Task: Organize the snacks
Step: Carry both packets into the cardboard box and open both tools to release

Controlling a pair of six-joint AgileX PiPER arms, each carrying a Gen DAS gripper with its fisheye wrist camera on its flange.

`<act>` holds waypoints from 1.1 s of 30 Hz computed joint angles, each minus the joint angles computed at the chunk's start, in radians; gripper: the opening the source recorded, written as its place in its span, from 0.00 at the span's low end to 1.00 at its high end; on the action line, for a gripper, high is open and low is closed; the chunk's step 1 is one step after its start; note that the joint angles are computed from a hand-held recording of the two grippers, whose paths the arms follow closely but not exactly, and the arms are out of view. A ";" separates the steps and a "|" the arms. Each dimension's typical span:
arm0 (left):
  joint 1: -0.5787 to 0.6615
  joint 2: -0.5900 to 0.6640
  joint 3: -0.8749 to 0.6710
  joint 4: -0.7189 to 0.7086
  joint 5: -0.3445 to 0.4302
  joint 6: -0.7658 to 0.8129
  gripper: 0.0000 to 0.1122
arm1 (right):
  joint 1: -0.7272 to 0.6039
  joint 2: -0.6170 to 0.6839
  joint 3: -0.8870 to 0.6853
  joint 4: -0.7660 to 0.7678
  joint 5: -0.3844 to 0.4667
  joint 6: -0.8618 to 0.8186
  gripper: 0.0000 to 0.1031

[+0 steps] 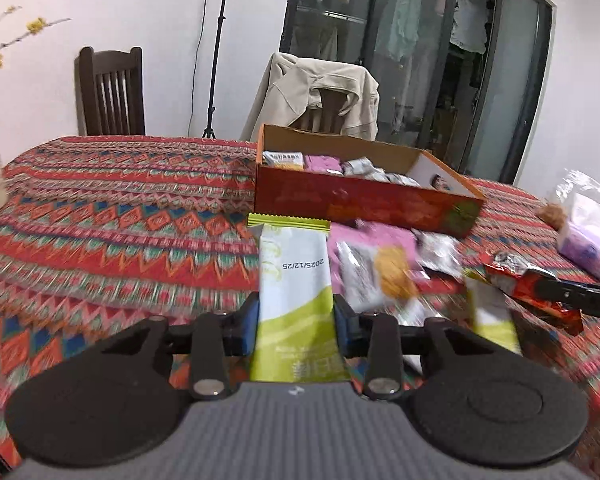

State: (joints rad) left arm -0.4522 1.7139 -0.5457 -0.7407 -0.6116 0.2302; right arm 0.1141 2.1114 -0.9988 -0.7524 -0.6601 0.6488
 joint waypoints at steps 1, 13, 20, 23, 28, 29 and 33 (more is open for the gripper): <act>-0.058 -0.028 0.037 -0.076 -0.027 0.029 0.33 | -0.001 -0.033 0.064 0.020 -0.029 -0.036 0.36; -0.483 -0.217 0.202 -0.540 -0.206 0.166 0.33 | -0.095 -0.355 0.584 0.092 -0.203 -0.278 0.36; -0.509 -0.264 0.207 -0.569 -0.229 0.208 0.33 | -0.121 -0.409 0.645 0.062 -0.238 -0.282 0.36; -0.440 -0.302 0.206 -0.513 -0.191 0.237 0.33 | -0.113 -0.433 0.635 0.042 -0.230 -0.255 0.36; -0.154 -0.289 0.073 -0.275 -0.010 0.288 0.33 | -0.082 -0.474 0.548 0.013 -0.184 -0.208 0.36; -0.076 -0.268 0.017 -0.202 0.054 0.280 0.34 | -0.069 -0.476 0.510 0.015 -0.166 -0.199 0.36; 0.129 -0.114 -0.265 -0.108 0.260 0.329 0.34 | -0.003 -0.438 0.278 0.010 -0.039 -0.153 0.36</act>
State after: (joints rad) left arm -0.3230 1.5995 -0.8109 -0.8490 -0.3521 0.5595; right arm 0.1113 1.6738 -0.7213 -0.7419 -0.6991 0.4961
